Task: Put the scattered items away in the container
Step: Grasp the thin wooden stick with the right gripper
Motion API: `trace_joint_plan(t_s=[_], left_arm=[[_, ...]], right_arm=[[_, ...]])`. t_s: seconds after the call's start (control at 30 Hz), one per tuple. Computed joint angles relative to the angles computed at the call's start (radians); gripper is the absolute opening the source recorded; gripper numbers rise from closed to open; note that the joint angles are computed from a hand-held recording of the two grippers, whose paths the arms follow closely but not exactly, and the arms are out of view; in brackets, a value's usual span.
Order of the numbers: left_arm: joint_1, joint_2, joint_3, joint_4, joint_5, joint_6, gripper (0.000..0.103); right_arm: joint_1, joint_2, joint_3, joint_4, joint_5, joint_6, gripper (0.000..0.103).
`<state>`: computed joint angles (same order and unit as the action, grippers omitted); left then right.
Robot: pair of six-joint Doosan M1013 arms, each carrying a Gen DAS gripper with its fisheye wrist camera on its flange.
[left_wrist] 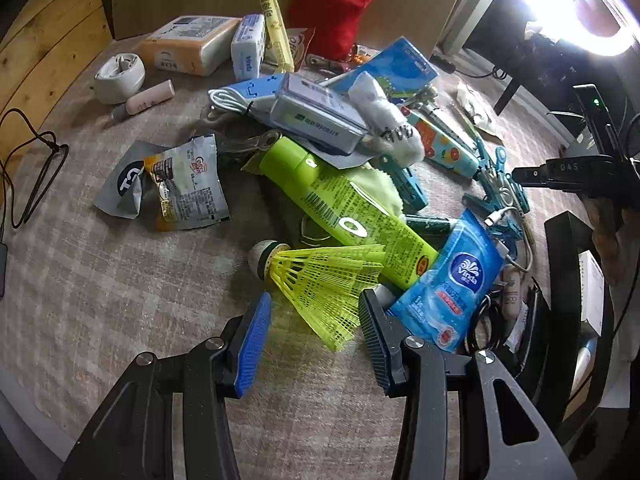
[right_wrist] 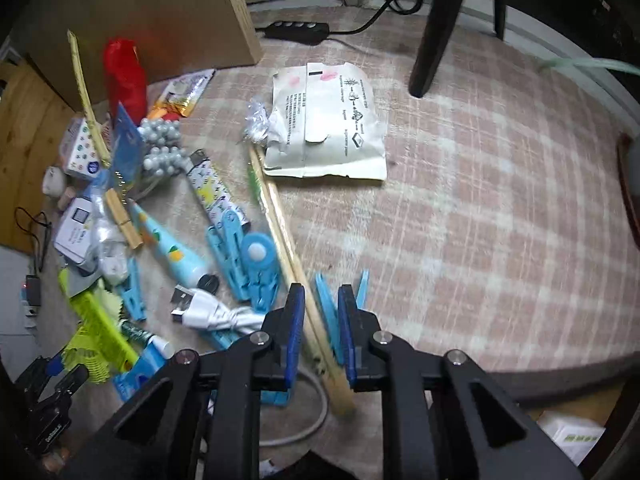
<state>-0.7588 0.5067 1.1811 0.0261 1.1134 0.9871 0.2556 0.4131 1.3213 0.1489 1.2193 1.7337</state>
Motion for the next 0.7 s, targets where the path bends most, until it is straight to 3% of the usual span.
trace_joint_plan(t_s=[0.3, 0.53, 0.7], left_arm=[[0.008, 0.005, -0.001, -0.009, 0.006, -0.008, 0.036], [0.012, 0.004, 0.004, -0.005, 0.003, -0.013, 0.036], [0.016, 0.006, 0.007, 0.001, 0.006, -0.021, 0.021]], right_arm=[[0.006, 0.041, -0.051, 0.030, 0.034, -0.060, 0.016], [0.024, 0.071, -0.090, -0.031, 0.055, -0.087, 0.016], [0.023, 0.087, -0.109, -0.037, 0.050, -0.098, 0.013]])
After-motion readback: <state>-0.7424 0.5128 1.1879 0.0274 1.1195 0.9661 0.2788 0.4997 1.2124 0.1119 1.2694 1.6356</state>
